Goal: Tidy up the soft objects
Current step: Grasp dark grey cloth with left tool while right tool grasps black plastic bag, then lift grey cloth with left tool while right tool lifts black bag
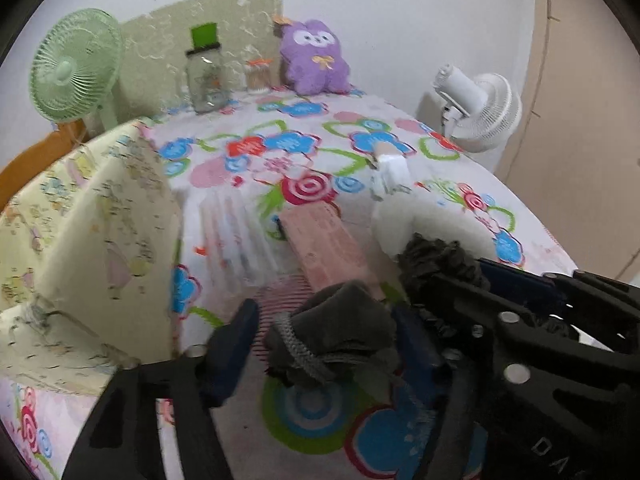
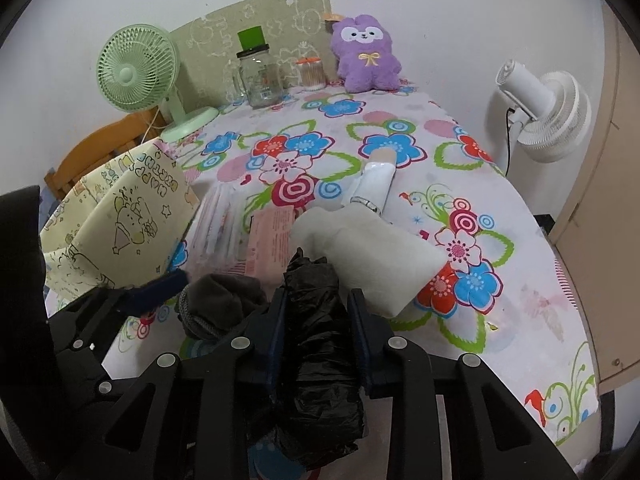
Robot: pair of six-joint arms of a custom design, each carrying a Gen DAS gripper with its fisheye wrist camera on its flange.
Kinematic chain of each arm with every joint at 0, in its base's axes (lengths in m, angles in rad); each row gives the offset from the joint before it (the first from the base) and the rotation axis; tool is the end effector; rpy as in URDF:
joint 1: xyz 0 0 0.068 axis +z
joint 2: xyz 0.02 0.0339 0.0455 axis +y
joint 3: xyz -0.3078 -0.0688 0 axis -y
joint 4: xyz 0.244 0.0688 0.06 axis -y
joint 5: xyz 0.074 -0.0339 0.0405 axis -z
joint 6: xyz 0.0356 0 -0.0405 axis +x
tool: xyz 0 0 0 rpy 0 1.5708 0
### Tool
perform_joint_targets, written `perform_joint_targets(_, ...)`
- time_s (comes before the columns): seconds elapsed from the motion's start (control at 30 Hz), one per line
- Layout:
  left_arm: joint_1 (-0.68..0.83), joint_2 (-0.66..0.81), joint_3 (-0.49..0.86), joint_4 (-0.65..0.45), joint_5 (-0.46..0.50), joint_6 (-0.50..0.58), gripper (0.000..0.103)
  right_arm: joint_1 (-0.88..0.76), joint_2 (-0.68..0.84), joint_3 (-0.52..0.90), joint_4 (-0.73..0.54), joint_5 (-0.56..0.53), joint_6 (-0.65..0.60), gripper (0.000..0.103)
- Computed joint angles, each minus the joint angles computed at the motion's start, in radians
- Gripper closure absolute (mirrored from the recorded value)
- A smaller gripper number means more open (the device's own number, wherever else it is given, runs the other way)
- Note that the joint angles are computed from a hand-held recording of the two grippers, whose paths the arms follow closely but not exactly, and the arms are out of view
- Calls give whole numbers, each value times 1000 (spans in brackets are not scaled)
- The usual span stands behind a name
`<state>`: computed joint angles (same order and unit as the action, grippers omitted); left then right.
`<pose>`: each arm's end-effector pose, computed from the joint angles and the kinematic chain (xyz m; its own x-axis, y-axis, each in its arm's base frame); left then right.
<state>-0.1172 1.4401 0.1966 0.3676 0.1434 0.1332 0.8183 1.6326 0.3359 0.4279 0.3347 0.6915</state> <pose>0.1832 -0.0267 0.1230 -0.7287 0.2181 -0.6492 0.3061 0.9517 -0.0238 0.1673 0.1616 0.1199 -0.7492 0.0810 -0.6574 -0.0866 0.9720 0.2186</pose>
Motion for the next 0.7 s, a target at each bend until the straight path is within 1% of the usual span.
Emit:
perform_joint_targets(0.13, -8, -6, -2, 0, -4, 0, 45, -4, 12, 1, 11, -13, 2, 71)
perform_joint_targets(0.3, -2, -69, -1, -53, 5, 1, 47, 14, -23, 4, -19, 7, 8, 71)
perform_joint_targets(0.43, 4, -170, 12, -147, 10, -5, 47, 36, -74, 7, -56, 38, 15, 71)
perform_joint_targets(0.57, -6, -250, 32, -228, -4, -10, 47, 62, -138, 13, -109, 76, 27, 71)
perform_joint_targets(0.7, -20, -340, 62, -328, -20, -20, 48, 86, -201, 35, -186, 113, 34, 71)
